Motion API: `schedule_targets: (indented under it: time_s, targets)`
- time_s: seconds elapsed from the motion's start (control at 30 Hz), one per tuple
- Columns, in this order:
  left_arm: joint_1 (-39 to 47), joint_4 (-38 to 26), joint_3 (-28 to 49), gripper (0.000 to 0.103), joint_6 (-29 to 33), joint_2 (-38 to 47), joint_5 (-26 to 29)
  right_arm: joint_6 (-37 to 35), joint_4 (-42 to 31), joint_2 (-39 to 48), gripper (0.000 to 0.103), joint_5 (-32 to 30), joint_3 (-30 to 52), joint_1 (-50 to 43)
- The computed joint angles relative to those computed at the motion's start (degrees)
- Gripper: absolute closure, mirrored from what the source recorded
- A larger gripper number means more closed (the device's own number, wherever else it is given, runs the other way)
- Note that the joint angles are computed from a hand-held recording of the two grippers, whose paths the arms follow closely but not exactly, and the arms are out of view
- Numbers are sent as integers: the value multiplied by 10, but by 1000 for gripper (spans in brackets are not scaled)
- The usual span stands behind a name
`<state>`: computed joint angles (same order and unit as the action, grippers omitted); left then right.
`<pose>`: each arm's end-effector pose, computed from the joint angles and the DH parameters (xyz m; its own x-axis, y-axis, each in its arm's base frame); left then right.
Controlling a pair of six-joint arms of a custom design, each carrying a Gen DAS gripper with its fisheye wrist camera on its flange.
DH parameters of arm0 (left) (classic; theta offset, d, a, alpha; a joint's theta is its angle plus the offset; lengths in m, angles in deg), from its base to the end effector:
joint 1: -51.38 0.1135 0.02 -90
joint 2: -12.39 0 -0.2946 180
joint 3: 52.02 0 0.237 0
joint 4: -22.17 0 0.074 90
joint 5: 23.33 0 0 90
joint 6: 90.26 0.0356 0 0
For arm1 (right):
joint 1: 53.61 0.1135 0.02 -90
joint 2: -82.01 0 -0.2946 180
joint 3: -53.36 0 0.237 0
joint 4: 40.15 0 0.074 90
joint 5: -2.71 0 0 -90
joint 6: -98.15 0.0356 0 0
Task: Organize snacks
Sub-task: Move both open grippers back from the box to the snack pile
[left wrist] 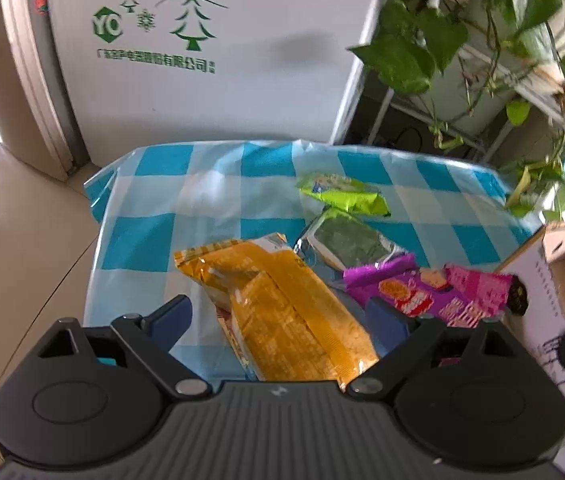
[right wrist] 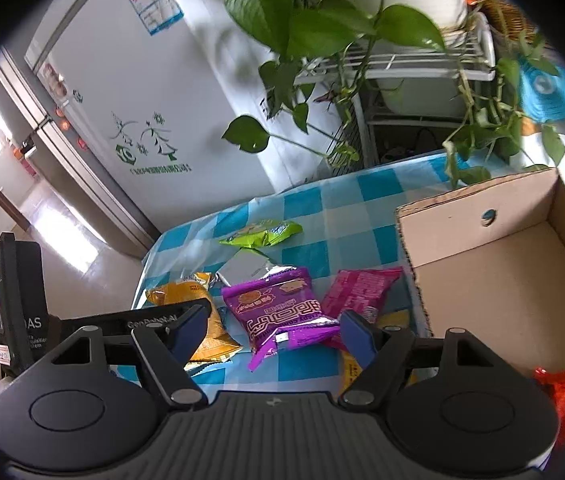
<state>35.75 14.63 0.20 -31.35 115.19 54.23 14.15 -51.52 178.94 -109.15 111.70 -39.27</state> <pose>0.2844 -0.0716 0.1253 -0.7796 -0.3055 -0.5467 -0.2908 0.9497 -0.1161 0.2967 0.0895 0.1762 -0.7860 -0.1008 -0.6100 -0.3819 0.8551 0.3507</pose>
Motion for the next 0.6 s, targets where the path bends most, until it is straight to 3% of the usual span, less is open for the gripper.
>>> schedule_targets:
  time_s: [0.6]
  targets:
    - [88, 59, -94, 10, 112, -75, 78, -12, 8, 137, 23, 80, 86, 70]
